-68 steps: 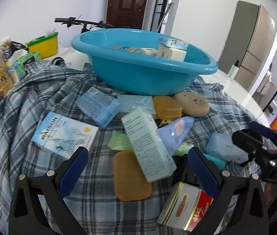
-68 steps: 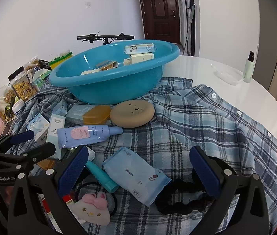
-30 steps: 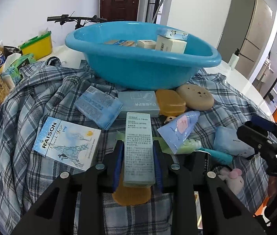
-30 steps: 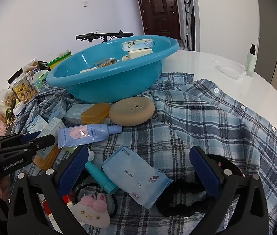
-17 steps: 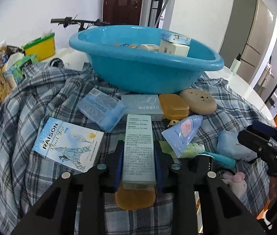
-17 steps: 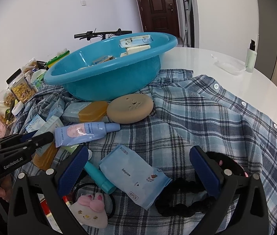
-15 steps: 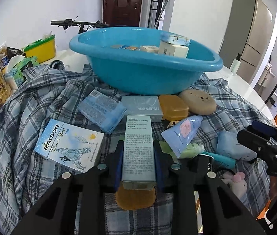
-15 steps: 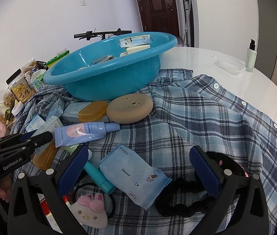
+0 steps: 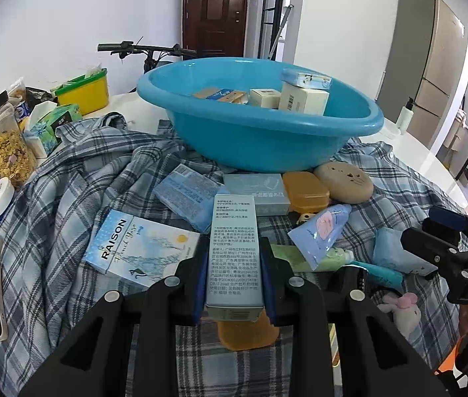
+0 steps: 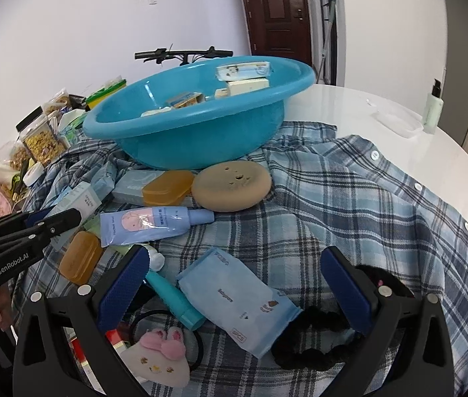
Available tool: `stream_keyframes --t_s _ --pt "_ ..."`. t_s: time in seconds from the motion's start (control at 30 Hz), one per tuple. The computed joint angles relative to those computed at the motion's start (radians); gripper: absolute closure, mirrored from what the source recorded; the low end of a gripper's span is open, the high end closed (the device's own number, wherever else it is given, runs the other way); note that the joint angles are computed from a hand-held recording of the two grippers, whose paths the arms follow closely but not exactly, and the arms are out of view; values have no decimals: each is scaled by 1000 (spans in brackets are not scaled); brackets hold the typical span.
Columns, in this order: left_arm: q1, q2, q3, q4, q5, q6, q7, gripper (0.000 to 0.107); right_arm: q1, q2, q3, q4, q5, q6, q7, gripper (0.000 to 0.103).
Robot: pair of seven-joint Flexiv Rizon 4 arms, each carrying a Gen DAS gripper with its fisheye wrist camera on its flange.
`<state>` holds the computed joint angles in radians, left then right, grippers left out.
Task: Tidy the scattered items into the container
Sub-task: 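Move the right gripper toward the tan round disc while the left holds the white box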
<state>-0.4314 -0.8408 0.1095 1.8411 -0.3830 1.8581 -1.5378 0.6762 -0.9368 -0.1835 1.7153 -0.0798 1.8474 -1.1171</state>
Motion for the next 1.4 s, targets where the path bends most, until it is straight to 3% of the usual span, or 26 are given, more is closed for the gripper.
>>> stream_keyframes --t_s 0.9,1.13,1.4 --pt "23 15 -30 6 7 41 12 77 31 -18 -63 -76 -45 -68 17 0" --pt "31 3 -37 -20 5 20 22 77 11 -50 -63 -153 -104 -148 36 0" --pt "48 -16 -40 -54 16 -17 15 77 -83 -89 37 -255 -214 -265 42 0"
